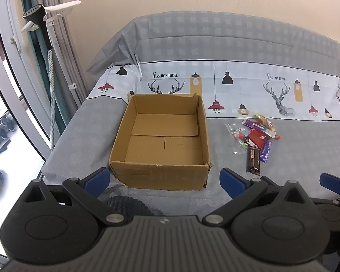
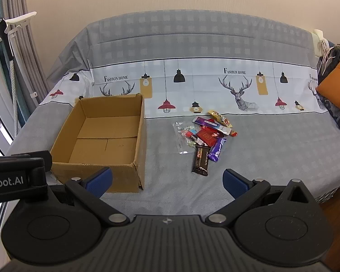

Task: Organize snacks

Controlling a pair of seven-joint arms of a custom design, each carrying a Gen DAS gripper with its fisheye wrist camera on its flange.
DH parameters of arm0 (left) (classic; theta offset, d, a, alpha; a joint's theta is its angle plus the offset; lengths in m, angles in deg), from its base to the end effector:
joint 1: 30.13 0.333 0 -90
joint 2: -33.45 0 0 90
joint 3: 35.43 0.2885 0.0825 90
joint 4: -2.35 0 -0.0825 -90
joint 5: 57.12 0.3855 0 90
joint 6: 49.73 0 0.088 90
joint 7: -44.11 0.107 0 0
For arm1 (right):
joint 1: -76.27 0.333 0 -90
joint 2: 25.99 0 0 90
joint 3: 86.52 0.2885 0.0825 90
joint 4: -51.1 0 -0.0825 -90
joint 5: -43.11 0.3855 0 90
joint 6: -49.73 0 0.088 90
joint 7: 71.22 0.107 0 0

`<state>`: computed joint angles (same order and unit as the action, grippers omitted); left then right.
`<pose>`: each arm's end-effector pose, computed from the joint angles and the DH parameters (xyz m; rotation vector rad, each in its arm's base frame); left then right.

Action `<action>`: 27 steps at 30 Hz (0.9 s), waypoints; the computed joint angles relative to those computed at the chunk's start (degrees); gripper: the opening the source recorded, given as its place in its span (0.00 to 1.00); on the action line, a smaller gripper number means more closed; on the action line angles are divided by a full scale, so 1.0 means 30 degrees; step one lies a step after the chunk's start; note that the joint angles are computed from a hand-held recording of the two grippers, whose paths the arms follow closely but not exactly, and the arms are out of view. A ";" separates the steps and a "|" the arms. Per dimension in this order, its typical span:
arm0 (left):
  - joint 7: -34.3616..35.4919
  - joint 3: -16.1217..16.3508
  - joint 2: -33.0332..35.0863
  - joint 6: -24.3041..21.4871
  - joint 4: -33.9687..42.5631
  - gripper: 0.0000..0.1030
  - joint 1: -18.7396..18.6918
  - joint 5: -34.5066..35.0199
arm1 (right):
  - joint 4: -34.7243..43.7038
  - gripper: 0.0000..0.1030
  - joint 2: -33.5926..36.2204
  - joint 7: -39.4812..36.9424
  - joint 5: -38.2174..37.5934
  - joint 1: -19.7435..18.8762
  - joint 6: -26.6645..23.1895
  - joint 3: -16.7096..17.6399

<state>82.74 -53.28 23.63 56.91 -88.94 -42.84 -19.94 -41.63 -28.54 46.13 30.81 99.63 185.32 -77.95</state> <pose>0.4683 -0.2433 0.7239 -1.9107 1.4031 -0.4566 0.5038 0.3137 0.6937 -1.8270 1.5348 -0.5190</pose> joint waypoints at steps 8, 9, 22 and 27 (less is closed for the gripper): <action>0.0089 0.0075 0.1079 -0.0365 0.0510 1.00 -0.0131 0.0268 | -0.0051 1.00 0.0550 -0.0465 0.0736 -0.0002 0.0393 -0.0137; 0.0134 0.0121 0.1337 -0.0367 0.0620 1.00 -0.0203 0.0312 | -0.0110 1.00 0.0696 -0.0574 0.0963 -0.0032 0.0511 -0.0192; 0.1319 0.2035 0.7692 0.4040 0.2668 1.00 -0.1740 0.0655 | -0.1950 1.00 0.4538 -0.6680 0.6427 -0.1943 0.6348 -0.0664; 0.1623 0.3011 1.1237 0.7603 0.4968 0.98 -0.1808 -0.1099 | -0.0649 1.00 0.7429 -1.0102 0.9580 -0.3408 0.8028 -0.0609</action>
